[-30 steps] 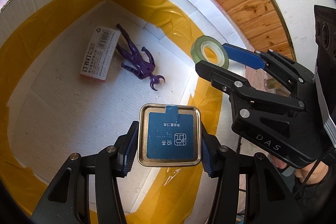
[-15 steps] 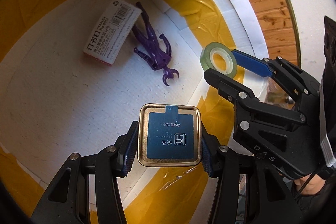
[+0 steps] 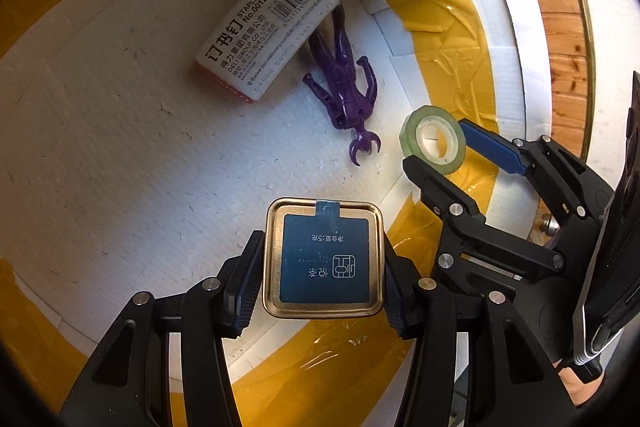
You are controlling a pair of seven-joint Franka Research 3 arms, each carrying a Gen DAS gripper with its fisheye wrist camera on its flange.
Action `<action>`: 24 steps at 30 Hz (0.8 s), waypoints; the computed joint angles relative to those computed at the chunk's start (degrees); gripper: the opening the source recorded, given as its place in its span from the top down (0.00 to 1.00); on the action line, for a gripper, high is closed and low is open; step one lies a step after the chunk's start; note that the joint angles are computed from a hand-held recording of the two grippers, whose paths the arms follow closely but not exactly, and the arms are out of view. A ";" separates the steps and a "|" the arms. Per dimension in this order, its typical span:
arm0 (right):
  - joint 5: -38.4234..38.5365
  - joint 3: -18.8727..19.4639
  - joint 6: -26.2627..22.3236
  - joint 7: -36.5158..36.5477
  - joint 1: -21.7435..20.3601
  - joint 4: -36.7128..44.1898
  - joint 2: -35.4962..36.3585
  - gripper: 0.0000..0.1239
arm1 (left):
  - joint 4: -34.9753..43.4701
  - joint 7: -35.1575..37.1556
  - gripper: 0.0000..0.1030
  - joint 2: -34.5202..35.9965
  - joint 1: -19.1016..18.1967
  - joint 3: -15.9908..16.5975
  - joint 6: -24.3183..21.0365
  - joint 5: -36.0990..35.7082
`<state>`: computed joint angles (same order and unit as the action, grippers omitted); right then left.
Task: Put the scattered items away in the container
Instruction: 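Lower both grippers into the box and open them to drop tin and tape, then withdraw both grippers from the box and move toward the remaining items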
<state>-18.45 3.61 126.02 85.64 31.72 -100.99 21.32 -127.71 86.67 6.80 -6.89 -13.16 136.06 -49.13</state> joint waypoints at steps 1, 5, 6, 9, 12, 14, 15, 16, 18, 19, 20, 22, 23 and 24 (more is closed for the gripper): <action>0.12 0.01 0.05 0.03 -0.03 -0.20 -0.11 0.60 | 0.04 -0.23 0.47 0.08 0.01 0.01 -0.27 0.10; 0.13 0.00 0.26 0.48 -0.09 -0.93 -0.79 0.59 | -0.07 -0.67 0.46 -0.05 0.07 -0.03 -1.02 -0.07; 0.19 0.03 0.39 0.68 -0.12 -1.11 -1.02 0.59 | -0.07 -0.64 0.45 -0.13 0.11 -0.03 -1.30 -0.38; 0.24 0.11 0.88 1.39 -0.23 -1.79 -1.94 0.58 | -0.38 -0.34 0.45 -0.93 -0.06 -0.03 -1.07 -0.68; 1.79 0.36 1.85 2.57 -0.92 -2.79 -3.48 0.58 | -0.77 0.08 0.44 -2.11 -0.51 0.09 -0.27 -0.30; 4.33 0.77 2.85 2.98 -1.89 -3.90 -4.94 0.58 | -1.07 0.30 0.44 -2.81 -0.77 0.25 -0.07 -0.46; 5.37 0.95 3.51 3.22 -2.29 -4.65 -5.79 0.57 | -1.25 0.27 0.44 -3.19 -0.92 0.35 -0.03 -0.47; 6.23 1.11 4.06 3.49 -2.63 -5.36 -6.62 0.57 | -1.48 0.24 0.44 -3.61 -1.08 0.44 0.02 -0.48; 7.48 1.36 5.61 4.68 -3.12 -7.41 -8.69 0.57 | -2.15 0.15 0.44 -4.72 -1.48 0.61 0.20 -0.45; 8.34 1.49 6.23 4.97 -3.54 -8.32 -9.65 0.57 | -2.59 0.13 0.44 -5.42 -1.73 0.69 0.41 -0.42; 9.21 1.72 7.06 5.47 -3.83 -9.34 -10.68 0.57 | -3.15 0.14 0.44 -6.30 -2.07 0.75 0.91 -0.16; 9.85 2.19 9.99 7.37 -4.03 -12.44 -13.12 0.57 | -4.57 -0.06 0.44 -8.46 -2.99 0.83 2.60 1.35; 9.99 2.62 11.32 8.71 -3.85 -13.43 -13.79 0.57 | -5.37 -0.27 0.44 -9.65 -3.53 0.89 3.60 2.37; 10.19 2.83 13.04 9.72 -3.94 -15.18 -15.23 0.57 | -6.20 -0.50 0.44 -10.86 -4.10 0.97 4.66 3.50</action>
